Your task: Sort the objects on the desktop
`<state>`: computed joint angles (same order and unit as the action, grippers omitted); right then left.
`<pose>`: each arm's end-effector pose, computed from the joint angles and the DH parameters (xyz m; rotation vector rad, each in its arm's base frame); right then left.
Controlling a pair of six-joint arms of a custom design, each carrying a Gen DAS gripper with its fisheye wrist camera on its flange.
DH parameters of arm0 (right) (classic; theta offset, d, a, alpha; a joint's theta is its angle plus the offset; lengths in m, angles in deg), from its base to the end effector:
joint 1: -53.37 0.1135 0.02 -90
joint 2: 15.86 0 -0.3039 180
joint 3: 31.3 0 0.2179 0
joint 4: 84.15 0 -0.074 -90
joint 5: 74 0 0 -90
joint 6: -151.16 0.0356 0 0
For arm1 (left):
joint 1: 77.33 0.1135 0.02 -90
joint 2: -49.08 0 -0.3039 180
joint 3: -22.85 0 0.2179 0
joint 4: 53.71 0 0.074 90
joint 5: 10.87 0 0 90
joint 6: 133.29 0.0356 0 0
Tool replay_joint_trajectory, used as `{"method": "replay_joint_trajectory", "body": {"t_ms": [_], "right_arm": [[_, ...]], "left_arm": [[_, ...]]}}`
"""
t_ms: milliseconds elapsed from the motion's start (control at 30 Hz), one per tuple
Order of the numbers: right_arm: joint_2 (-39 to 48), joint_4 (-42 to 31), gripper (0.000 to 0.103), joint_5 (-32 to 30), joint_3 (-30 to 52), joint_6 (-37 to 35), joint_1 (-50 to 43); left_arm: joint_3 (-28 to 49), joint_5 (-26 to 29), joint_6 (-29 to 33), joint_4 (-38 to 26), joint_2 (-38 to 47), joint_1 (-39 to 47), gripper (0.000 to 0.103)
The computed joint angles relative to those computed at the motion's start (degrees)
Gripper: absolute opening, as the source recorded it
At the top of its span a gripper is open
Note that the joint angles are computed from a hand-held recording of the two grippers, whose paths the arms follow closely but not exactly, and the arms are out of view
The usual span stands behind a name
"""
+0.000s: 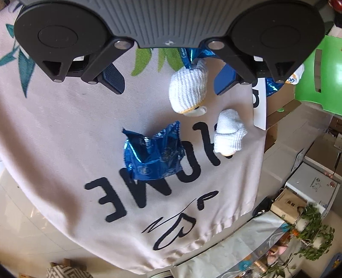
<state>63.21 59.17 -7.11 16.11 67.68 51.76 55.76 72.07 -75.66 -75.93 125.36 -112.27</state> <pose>0.1876 0.0087 0.1983 0.0869 2.7266 0.5791 0.1267 -0.0832 0.1595 0.0247 2.7140 -0.1860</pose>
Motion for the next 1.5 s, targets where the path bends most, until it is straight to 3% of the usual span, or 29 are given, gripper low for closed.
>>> {"method": "replay_joint_trajectory", "body": {"t_ms": [133, 300, 533, 667, 1000, 1167, 1400, 1500], "right_arm": [[2.9, 2.7, 0.089, -2.8, -0.4, -0.9, 2.4], [5.0, 6.5, 0.082, -1.6, -1.2, -2.6, 6.0], [8.6, 11.7, 0.060, -0.3, -2.7, -1.5, 8.3], [8.1, 13.1, 0.052, 0.9, -4.0, -2.0, 8.3], [4.2, 0.3, 0.051, 0.3, 0.2, -7.5, -4.3], [2.3, -3.4, 0.051, 9.1, 0.7, -10.1, -9.6], [-2.9, -16.1, 0.053, 1.3, 3.8, -18.3, -19.8], [-5.6, -19.5, 0.066, -0.1, 4.3, -19.6, -20.8]], "left_arm": [[-0.8, 4.1, 1.8, 2.1, 1.4, 0.4, 0.103], [-1.4, 5.6, 2.5, 4.4, 4.1, 0.0, 0.103], [-1.9, 8.2, 2.7, 6.3, 6.4, 2.2, 0.103], [-1.5, 7.5, 2.0, 7.3, 8.9, 0.5, 0.103], [0.3, 7.4, -1.8, 10.2, 13.3, -5.3, 0.102], [0.5, 6.6, -2.7, 11.9, 15.4, -9.0, 0.102], [-0.9, 4.6, -4.2, 15.6, 17.1, -9.9, 0.102], [-1.6, 4.2, -5.0, 17.0, 17.0, -9.7, 0.103]]}}
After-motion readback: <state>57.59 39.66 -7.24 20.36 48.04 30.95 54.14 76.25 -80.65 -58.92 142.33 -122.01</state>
